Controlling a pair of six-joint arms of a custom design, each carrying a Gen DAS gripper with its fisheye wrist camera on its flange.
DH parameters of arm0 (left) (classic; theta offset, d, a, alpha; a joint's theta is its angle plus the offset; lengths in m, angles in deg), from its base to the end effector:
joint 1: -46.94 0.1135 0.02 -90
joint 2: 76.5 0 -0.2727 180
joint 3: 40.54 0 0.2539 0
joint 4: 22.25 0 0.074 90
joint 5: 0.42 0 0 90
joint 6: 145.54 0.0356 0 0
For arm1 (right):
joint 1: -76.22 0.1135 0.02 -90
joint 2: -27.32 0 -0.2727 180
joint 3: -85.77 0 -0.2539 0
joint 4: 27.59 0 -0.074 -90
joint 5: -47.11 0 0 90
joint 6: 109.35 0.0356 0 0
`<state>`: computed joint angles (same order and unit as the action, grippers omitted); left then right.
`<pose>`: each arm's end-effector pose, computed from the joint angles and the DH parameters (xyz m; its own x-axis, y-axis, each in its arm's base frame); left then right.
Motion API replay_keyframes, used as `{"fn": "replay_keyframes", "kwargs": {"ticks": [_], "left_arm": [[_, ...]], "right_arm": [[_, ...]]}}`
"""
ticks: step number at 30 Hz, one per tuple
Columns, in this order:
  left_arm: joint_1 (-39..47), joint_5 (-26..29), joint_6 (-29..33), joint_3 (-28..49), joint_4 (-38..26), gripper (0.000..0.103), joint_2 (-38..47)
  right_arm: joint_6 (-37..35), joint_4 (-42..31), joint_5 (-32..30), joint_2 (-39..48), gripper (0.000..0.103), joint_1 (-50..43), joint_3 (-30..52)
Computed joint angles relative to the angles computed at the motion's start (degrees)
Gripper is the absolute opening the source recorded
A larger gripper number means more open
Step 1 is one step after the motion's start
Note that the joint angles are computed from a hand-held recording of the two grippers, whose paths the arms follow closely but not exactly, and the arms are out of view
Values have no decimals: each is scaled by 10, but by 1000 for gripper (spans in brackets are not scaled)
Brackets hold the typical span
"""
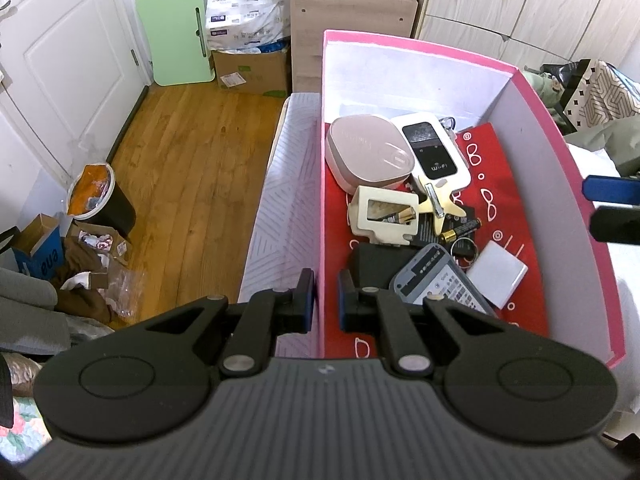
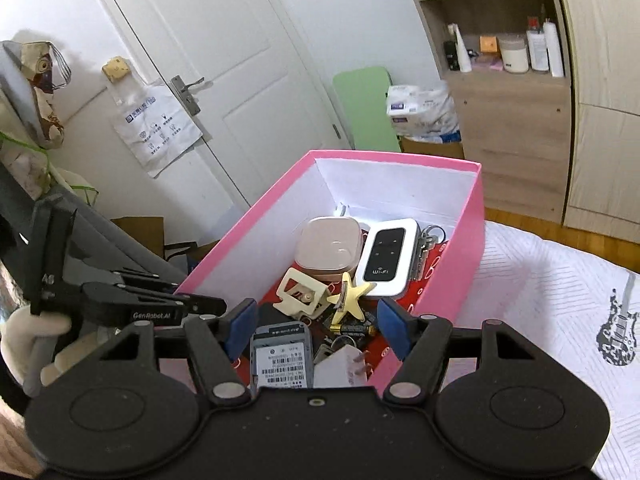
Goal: Organize rigid objects
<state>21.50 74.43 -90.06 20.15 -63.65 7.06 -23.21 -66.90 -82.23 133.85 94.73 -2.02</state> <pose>0.2482 -0.1078 0.1882 -0.8472 -0.2027 -0.4911 -0.2038 0.9776 -0.0520 0.3758 0.1496 0.2304 -0.7213 -0.2964 -0.6260 -0.6520 0.5954 0.4694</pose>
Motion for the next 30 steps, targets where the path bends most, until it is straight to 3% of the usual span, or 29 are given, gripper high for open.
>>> {"fn": "replay_keyframes", "kwargs": {"ticks": [4, 7, 8, 9, 13, 16, 18, 23, 30], "left_arm": [[-8, -7, -6, -3, -9, 9, -10], [-51, -74, -17, -2, -33, 9, -18], [-55, -78, -15, -4, -37, 10, -24], [-59, -75, -16, -5, -44, 10, -33], [-80, -87, -25, -11, -66, 16, -64], [-103, -103, -39, -6, -92, 39, -85], [-112, -102, -49, -2, -112, 63, -104], [-157, -141, -82, 5, -149, 85, -142], [-194, -115, -130, 14, -159, 88, -132]], "right_arm": [[-4, 33, 11, -33, 74, 6, -40], [4, 59, 20, -51, 80, 10, -65], [14, 73, 31, -58, 88, 12, -76], [31, 94, 50, -71, 95, 14, -95], [98, 109, 172, -92, 98, 38, -112], [135, 101, 262, -110, 100, 59, -120], [150, 95, 296, -122, 101, 67, -127], [208, 92, 307, -165, 101, 58, -167], [225, 79, 374, -246, 101, 67, -218]]}}
